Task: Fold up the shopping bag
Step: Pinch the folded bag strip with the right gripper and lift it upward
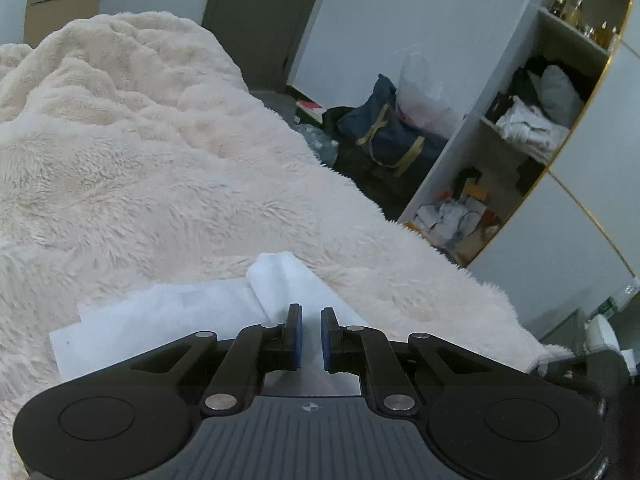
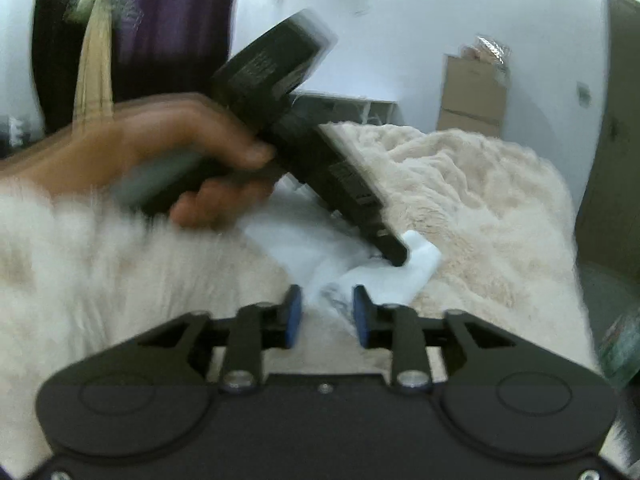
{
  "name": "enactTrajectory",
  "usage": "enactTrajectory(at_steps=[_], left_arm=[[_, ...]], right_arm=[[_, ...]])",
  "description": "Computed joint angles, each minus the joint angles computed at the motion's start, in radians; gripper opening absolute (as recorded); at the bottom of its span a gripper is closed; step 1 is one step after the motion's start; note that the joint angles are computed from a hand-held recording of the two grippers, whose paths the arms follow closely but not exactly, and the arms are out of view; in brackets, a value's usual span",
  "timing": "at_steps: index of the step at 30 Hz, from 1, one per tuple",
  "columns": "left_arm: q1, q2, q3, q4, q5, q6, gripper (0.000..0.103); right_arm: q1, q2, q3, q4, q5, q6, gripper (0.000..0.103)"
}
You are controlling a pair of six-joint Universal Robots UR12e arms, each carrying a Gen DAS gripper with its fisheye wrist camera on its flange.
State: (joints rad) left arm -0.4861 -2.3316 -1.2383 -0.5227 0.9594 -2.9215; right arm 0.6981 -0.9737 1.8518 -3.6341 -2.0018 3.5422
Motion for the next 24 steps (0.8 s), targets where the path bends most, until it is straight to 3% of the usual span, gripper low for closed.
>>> enactTrajectory(at_steps=[3, 6, 9, 12, 17, 21, 24], left_arm=[[0.0, -0.007, 0.008, -0.003, -0.007, -0.007, 0.009], [0.0, -0.01, 0.013, -0.005, -0.011, -0.007, 0.009], [0.005, -0.001, 0.001, 0.002, -0.022, -0.01, 0.009], [0.009, -0.001, -0.004, 0.01, -0.033, -0.016, 0.009], [0.015, -0.004, -0.01, 0.03, -0.055, -0.035, 0.009], [0.014, -0.001, -0.019, 0.058, -0.049, -0.039, 0.009], [0.013, 0.005, -0.031, 0.082, -0.042, -0.04, 0.009]], right_arm=[[-0.054, 0.012, 0.056, -0.189, 0.059, 0.314, 0.04], [-0.09, 0.036, 0.074, -0.217, 0.132, 0.569, 0.04], [-0.136, 0.087, 0.063, -0.303, 0.28, 0.714, 0.04], [-0.162, 0.139, 0.031, -0.398, 0.363, 0.821, 0.04], [-0.168, 0.182, -0.009, -0.45, 0.376, 0.881, 0.039], [-0.158, 0.183, -0.018, -0.446, 0.328, 0.844, 0.029], [-0.154, 0.168, -0.015, -0.427, 0.308, 0.797, 0.029]])
